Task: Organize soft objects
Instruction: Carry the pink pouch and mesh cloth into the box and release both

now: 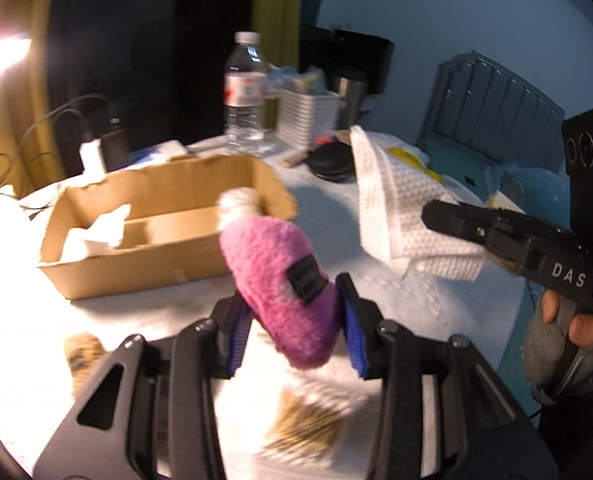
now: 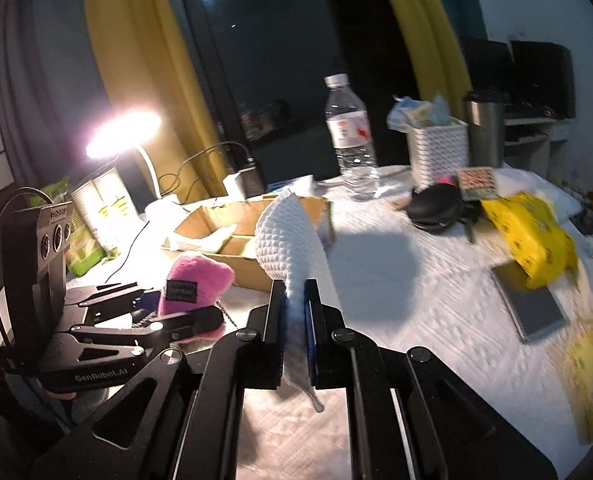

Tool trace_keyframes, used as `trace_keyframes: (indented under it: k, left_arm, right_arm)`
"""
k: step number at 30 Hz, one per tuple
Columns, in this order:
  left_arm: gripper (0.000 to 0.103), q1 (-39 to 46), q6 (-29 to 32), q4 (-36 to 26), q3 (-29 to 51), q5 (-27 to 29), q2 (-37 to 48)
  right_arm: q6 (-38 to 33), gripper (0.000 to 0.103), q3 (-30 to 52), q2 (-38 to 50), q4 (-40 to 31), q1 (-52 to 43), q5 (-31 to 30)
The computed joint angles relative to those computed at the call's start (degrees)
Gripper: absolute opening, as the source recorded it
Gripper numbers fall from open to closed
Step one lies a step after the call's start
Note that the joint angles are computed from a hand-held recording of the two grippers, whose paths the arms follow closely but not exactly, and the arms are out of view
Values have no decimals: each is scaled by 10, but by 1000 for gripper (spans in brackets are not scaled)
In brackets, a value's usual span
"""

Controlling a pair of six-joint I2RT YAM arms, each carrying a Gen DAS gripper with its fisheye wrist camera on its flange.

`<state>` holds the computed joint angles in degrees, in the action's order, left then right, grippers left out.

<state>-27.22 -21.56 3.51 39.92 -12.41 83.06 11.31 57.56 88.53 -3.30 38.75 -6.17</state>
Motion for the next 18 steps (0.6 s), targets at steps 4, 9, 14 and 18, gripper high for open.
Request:
trace_keyframes:
  k: [4,9,14,18]
  left_arm:
    - [41,49,11,1,-36,13,-53]
    - [41,111,28,7,-65,39,-96]
    - [41,175,47,12,-86,73,-127]
    - [41,234,70,10,-93,104,-132]
  right_arm:
    - [-1,10,55,40,-16,26,15]
    - [-10,10,120,86,-41,46,24]
    - [-22,10,208,147,-74,64,32]
    - [-27,10,282,200,-98,80,35]
